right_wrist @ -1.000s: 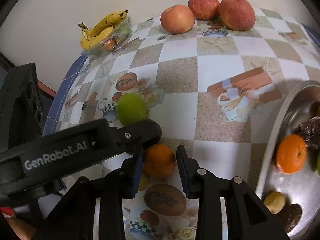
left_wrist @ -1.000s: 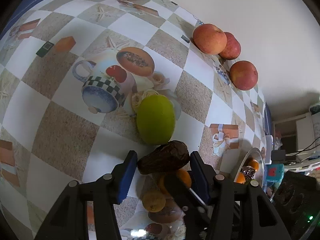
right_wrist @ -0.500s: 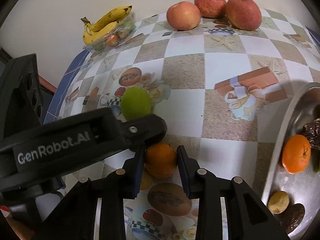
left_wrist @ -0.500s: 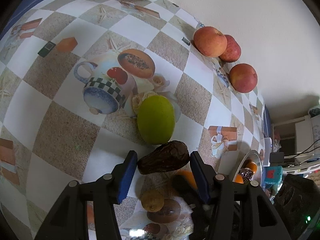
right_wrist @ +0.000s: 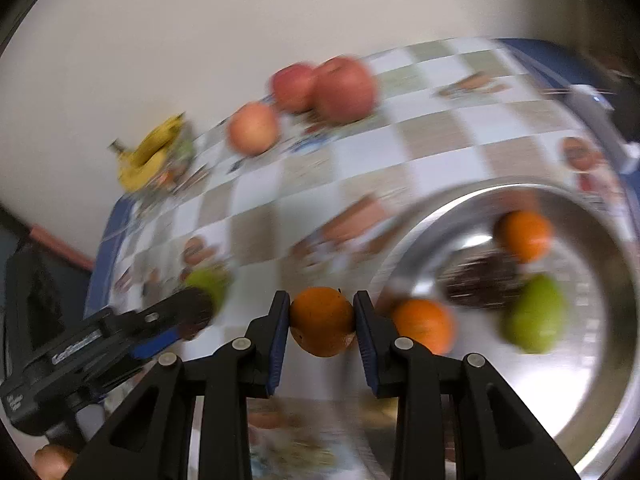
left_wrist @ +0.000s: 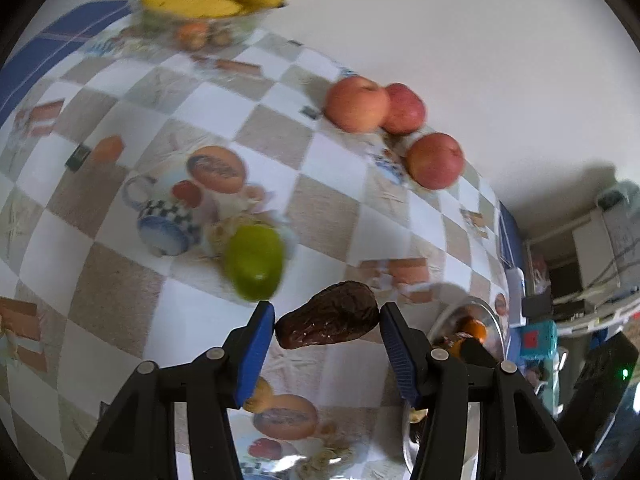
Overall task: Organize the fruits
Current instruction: 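Carry the date with the left tool while the right tool carries the orange over the bowl, then open the left tool to drop the date while the right tool releases the orange into the bowl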
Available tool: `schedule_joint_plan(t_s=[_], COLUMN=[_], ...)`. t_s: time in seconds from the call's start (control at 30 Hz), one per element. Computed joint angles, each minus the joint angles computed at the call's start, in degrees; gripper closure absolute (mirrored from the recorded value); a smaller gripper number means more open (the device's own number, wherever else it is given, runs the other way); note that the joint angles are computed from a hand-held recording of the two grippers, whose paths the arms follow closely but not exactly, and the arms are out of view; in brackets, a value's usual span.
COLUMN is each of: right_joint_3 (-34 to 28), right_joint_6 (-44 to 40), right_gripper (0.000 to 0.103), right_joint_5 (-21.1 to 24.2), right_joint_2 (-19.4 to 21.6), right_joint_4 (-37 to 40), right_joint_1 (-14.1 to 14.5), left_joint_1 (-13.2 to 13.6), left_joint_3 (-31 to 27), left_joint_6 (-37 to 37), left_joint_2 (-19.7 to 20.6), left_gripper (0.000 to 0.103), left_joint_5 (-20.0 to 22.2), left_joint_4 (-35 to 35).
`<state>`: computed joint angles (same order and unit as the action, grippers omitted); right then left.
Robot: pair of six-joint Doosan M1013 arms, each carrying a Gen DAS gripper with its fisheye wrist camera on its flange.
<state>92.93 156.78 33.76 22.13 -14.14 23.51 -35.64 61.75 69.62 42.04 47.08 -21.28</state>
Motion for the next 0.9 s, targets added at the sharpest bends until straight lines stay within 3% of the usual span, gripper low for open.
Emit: schedule_joint_plan(t_s=[0.23, 0.5, 0.7, 0.9], right_joint_3=[3.23, 4.48, 5.67, 6.23], right_joint_6=[13.41, 14.37, 14.13, 11.81], right_gripper=[0.069, 0.069, 0.069, 0.069], right_joint_5=[9.14, 16.09, 15.07, 13.88], right_joint_2=[-3.39, -3.74, -3.53, -2.87], right_joint_4=[-10.37, -11.53, -10.54, -7.16], right_joint_1=[-0.84, -1.78, -2.52, -3.27], left_joint_1=[-3.45, -8.78, -11.19, -11.66], left_joint_3=[-2.45, -5.79, -6.93, -7.11], left_joint_6=[6.23, 12.35, 12.86, 11.62], left_joint_2=[0.84, 2.94, 4.42, 4.79], left_gripper=[0.045, 0.045, 0.045, 0.045], left_joint_5=[1.86, 5.98, 7.97, 7.44], left_joint_4=[1.10, 7.10, 11.74, 13.62])
